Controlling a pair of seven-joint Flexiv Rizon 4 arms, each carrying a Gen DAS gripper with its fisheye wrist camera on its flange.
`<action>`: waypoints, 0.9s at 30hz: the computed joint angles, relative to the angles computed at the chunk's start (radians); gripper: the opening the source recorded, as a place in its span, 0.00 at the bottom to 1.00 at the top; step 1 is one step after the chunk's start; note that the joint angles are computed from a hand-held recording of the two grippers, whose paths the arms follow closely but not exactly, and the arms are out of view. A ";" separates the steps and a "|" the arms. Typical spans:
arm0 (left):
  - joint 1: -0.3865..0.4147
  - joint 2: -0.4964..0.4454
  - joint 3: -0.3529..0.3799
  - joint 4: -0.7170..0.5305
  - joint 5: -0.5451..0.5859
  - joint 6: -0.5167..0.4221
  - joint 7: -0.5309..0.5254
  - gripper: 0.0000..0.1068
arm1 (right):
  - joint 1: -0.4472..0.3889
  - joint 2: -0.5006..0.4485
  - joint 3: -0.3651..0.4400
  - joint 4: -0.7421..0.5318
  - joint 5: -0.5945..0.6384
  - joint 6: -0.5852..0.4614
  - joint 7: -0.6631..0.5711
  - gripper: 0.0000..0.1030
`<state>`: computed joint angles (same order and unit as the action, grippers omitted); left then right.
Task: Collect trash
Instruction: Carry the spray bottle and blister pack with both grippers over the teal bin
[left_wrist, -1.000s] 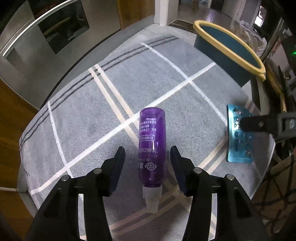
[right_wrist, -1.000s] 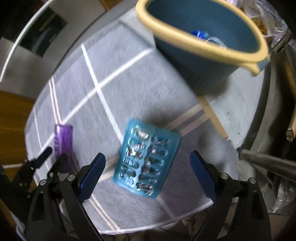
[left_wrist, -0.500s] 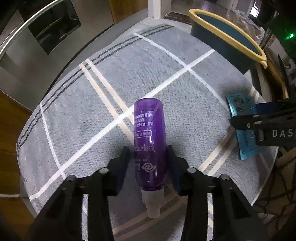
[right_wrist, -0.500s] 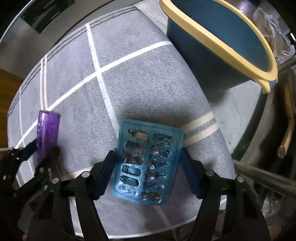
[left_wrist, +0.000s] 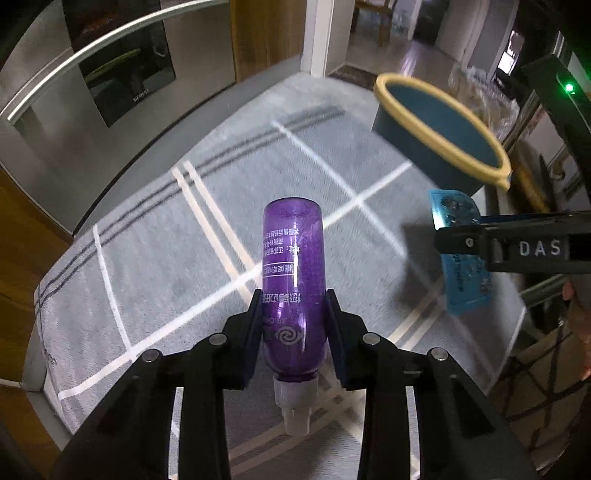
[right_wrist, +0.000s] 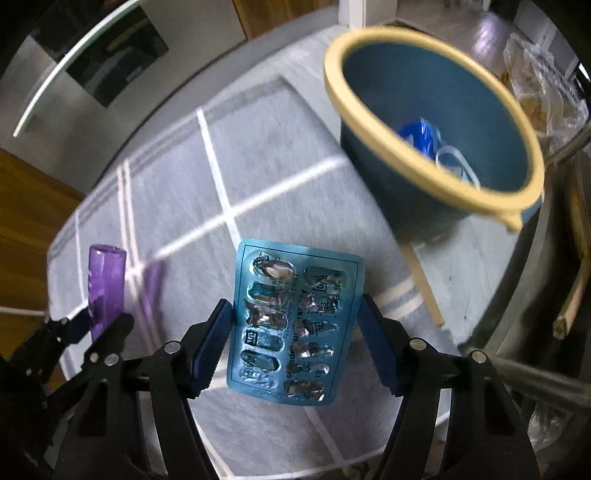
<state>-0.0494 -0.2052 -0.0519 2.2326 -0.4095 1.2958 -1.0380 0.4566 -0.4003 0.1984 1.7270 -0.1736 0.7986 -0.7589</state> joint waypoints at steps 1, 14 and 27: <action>0.005 0.012 -0.014 0.005 -0.028 0.008 0.017 0.30 | 0.008 0.003 -0.007 -0.001 -0.019 0.013 0.008 0.68; -0.060 0.051 0.029 -0.105 0.155 -0.015 -0.145 0.30 | -0.049 0.102 -0.086 0.050 -0.213 0.251 0.071 0.68; -0.089 -0.007 -0.059 -0.245 0.072 -0.015 -0.053 0.30 | -0.177 0.113 -0.105 0.048 -0.166 0.392 0.018 0.68</action>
